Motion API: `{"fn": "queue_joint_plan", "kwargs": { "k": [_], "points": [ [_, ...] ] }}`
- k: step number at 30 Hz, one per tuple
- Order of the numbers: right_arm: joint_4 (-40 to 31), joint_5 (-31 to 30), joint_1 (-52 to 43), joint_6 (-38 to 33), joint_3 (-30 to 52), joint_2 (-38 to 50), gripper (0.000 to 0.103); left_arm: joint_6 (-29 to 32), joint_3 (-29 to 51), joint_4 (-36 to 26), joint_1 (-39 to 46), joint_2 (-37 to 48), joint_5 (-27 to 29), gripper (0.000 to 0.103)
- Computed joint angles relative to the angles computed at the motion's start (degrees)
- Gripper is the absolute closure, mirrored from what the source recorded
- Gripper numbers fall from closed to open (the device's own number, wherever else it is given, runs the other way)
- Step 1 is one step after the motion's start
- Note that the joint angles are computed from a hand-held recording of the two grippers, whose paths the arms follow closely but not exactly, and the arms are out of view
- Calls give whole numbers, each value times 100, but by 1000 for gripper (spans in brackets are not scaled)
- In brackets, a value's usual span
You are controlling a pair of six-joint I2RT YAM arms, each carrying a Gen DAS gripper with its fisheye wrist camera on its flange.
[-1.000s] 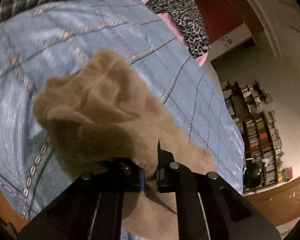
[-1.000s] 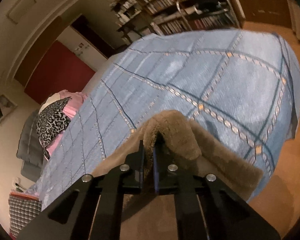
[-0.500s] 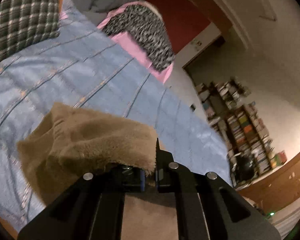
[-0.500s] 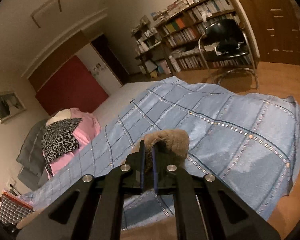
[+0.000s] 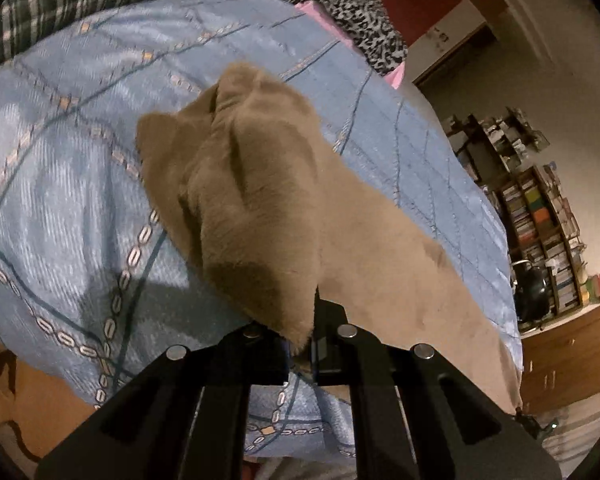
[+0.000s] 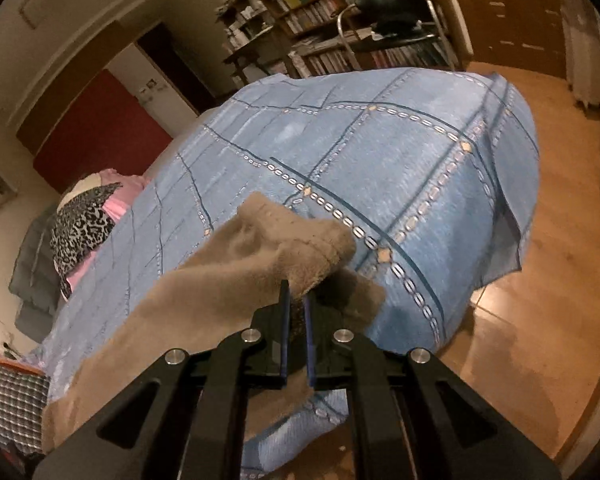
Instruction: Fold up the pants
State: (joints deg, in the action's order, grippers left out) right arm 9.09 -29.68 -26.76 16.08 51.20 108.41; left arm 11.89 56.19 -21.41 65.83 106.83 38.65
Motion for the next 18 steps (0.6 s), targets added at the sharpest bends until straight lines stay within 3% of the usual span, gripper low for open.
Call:
{"fn": "queue_joint_plan", "kwargs": {
  "k": [6,12,16,18],
  "points": [
    [99,38,-87,39,-332,-386,98,260,38,-147,68,-446,142,97],
    [70,308,-97,43,-228,446,98,328,-6,124,90,290,-243,96],
    [22,396,-57,-81,-193,530,98,198,76,437,60,745,-345,87],
    [-49,654,7,-226,-192,382,89,164,106,485,32,741,-357,83]
  ]
}}
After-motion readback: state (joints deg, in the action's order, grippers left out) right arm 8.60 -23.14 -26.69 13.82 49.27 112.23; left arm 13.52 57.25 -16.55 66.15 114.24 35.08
